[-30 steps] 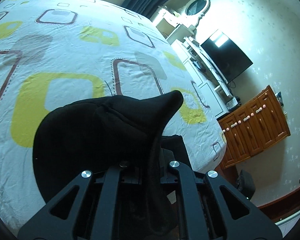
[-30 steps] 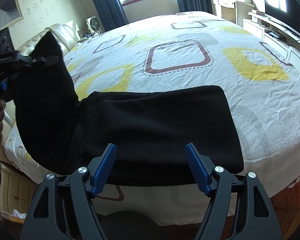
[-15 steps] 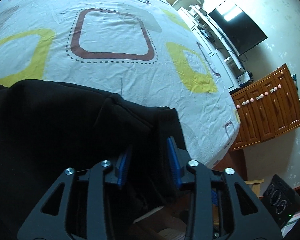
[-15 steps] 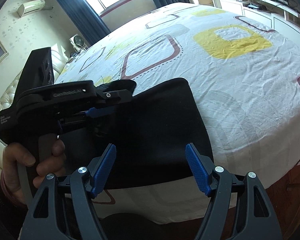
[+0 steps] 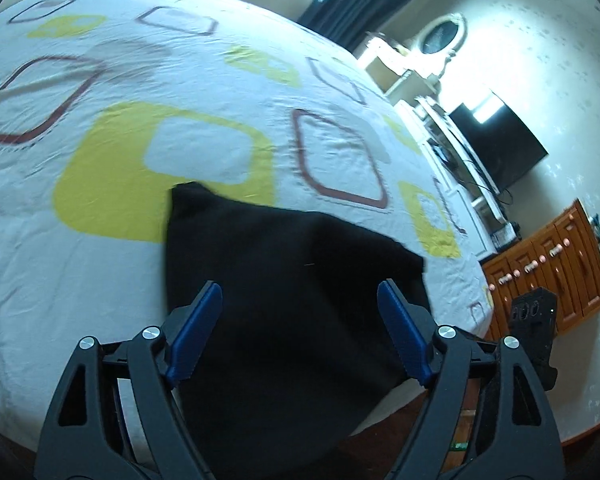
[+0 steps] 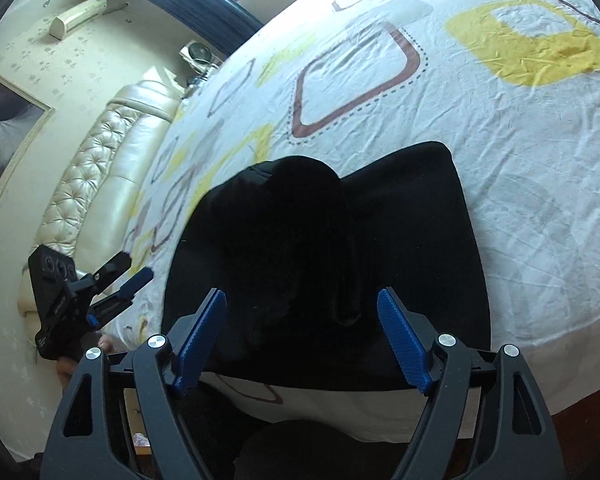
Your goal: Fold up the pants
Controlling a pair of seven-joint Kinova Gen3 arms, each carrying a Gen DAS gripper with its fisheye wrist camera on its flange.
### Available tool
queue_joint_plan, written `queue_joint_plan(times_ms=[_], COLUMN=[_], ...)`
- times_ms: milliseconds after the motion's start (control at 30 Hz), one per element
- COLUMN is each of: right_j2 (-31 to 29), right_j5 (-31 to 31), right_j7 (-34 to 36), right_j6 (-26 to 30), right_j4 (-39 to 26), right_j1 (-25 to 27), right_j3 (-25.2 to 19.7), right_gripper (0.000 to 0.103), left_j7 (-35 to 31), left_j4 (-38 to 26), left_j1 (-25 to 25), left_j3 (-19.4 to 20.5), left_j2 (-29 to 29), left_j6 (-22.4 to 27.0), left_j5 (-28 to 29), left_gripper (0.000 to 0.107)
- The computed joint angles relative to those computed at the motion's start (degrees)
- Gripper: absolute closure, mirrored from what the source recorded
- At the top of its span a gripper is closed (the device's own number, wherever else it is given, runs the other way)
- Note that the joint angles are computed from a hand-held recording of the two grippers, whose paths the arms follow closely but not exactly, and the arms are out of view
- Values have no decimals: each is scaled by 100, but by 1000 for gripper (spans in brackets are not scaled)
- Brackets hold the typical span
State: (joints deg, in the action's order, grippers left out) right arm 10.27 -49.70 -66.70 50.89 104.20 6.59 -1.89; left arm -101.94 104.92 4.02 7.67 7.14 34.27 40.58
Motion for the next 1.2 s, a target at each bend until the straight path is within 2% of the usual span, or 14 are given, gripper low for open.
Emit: queue_joint_plan(times_ms=[67, 133, 167, 200, 233, 267, 367, 433, 633, 800, 967, 1067, 1200], right_j2=[355, 590, 632, 657, 708, 765, 776, 638, 70, -2, 203, 422, 363], right_j5=[188, 183, 209, 328, 479, 536, 596, 390, 358, 479, -142, -689, -792], right_j7=[-170, -153, -163, -219, -306, -339, -409, -211, 31, 11, 541, 995, 1133], right_j6=[234, 295, 275, 233, 247, 268, 248, 234, 176, 115, 33, 384, 522], right_j4=[-305, -418, -452, -506, -602, -662, -706, -623, -336, 4, 338, 398, 494], right_j1=[95, -1, -149, -259, -350, -357, -340, -180, 27, 238, 561, 950, 1136], right_j3=[-268, -321, -250, -247, -257, -315, -378, -425, -132, 163, 159, 169, 288], right_gripper=[26, 26, 36, 50, 71, 77, 86, 90, 91, 91, 91, 90, 89], left_j7=[-29, -199, -269, -331, -366, -427, -584, -721, -1148, -1233, -1149, -1288, -1693], left_j4=[265, 496, 586, 648, 685, 716, 776, 826, 857, 807, 807, 913, 1055], left_j1=[-357, -575, -672, -733, -772, -810, -882, -892, -792, -688, -588, -583, -722], left_j3=[-110, -300, -343, -367, -384, -386, -352, -306, -249, -185, -109, -65, -86], left_j2=[3, 40, 60, 73, 98, 121, 184, 194, 200, 383, 541, 496, 460], left_j6=[172, 362, 414, 441, 460, 483, 567, 623, 710, 778, 664, 531, 699], left_j5=[262, 615, 715, 766, 775, 812, 1019, 1183, 1511, 1718, 1716, 1827, 2160], left_gripper=[28, 28, 28, 28, 28, 28, 28, 28, 27, 27, 27, 27, 27])
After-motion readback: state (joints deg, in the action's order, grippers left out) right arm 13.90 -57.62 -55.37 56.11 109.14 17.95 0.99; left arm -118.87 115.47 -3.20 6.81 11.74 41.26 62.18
